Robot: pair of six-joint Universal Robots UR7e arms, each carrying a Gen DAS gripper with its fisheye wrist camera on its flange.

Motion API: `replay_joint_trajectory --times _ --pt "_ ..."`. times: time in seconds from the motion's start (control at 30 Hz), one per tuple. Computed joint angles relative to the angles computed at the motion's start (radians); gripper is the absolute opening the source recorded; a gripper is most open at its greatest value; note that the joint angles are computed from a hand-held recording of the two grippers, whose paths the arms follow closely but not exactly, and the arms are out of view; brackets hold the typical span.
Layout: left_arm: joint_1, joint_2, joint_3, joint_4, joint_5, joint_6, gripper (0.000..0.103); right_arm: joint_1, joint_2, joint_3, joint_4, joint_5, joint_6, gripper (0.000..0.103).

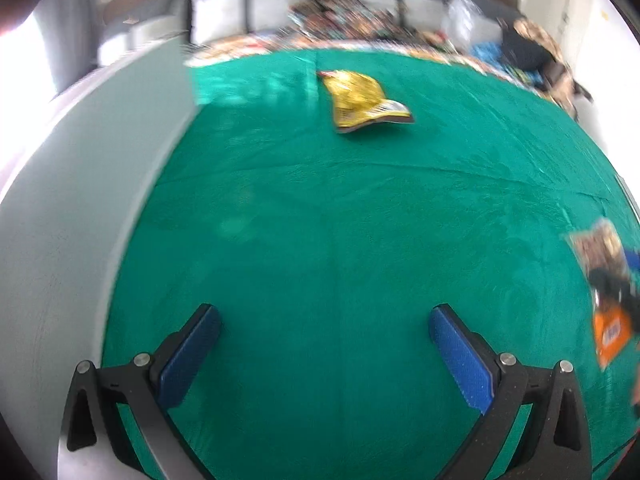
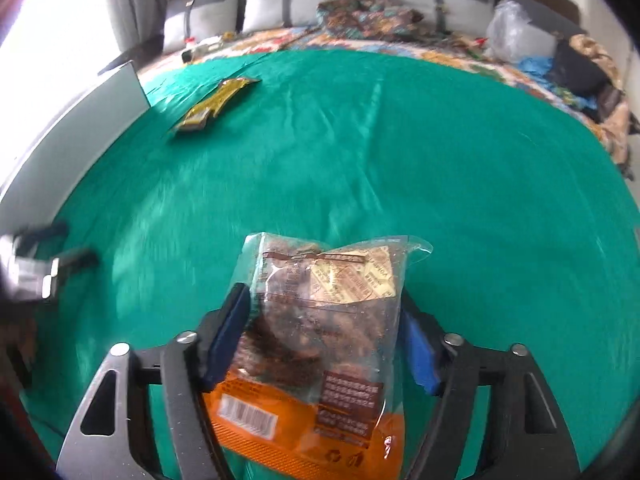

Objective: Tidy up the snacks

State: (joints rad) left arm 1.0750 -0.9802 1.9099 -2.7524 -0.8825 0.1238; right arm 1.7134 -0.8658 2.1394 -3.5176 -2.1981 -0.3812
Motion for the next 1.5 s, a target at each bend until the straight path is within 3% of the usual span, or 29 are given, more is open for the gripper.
replay_joint_trajectory --times 0.1,0.17,0.3,0.37,0.4,0.43,0.47,0.5,0.67,0.93,0.97,1.0,1.03,1.07,1.17,1.3,1.5 --pt "-0.008 0.093 -0.176 0.084 -0.015 0.013 0.102 -0.005 0.010 0.062 -0.141 0.012 -0.007 0.082" --pt "-0.009 0.174 -0.307 0.104 -0.020 0.021 0.103 0.001 0.018 0.057 -0.148 -0.001 0.001 0.083" --pt "0.015 0.388 -0.649 0.283 0.033 -0.047 0.102 0.013 0.034 0.038 -0.138 -0.036 -0.002 0.085" --pt "0.033 0.462 -0.763 0.348 0.043 -0.099 0.094 0.009 0.025 0.045 -0.137 -0.029 0.000 0.085" --pt "0.029 0.486 -0.789 0.325 0.074 -0.084 0.080 0.008 0.024 0.046 -0.137 -0.028 0.001 0.085" --pt "0.027 0.490 -0.777 0.262 0.066 -0.056 0.071 0.009 0.024 0.047 -0.139 -0.029 0.001 0.085" --pt "0.023 0.489 -0.762 0.222 0.071 -0.040 0.051 0.008 0.024 0.049 -0.142 -0.030 0.001 0.085" --pt "0.022 0.477 -0.741 0.216 0.063 -0.041 0.049 0.009 0.025 0.048 -0.141 -0.032 0.001 0.085" --pt "-0.002 0.335 -0.458 0.093 0.030 0.008 0.049 0.012 0.024 0.050 -0.144 -0.038 0.004 0.085" --pt "-0.146 -0.029 0.190 -0.078 0.054 -0.199 0.053 0.013 0.022 0.055 -0.145 -0.037 0.006 0.086" --pt "-0.160 -0.053 0.237 -0.106 0.063 -0.227 0.055 0.013 0.022 0.055 -0.146 -0.036 0.005 0.086" --pt "-0.169 -0.073 0.282 -0.150 0.063 -0.242 0.068 0.011 0.020 0.056 -0.143 -0.034 0.004 0.086" --pt "-0.171 -0.080 0.306 -0.179 0.059 -0.248 0.080 0.012 0.016 0.058 -0.137 -0.032 0.004 0.087" --pt "-0.169 -0.082 0.322 -0.192 0.055 -0.253 0.102 0.013 0.015 0.061 -0.135 -0.034 0.002 0.087" --pt "-0.182 -0.070 0.313 -0.141 0.092 -0.251 0.103 0.023 0.000 0.089 -0.120 -0.055 0.035 0.087" --pt "-0.183 -0.051 0.333 -0.236 0.092 -0.206 0.103 0.028 0.009 0.130 -0.203 -0.060 0.047 0.089" --pt "-0.179 -0.050 0.329 -0.239 0.090 -0.199 0.103 0.025 0.014 0.124 -0.199 -0.067 0.046 0.092"
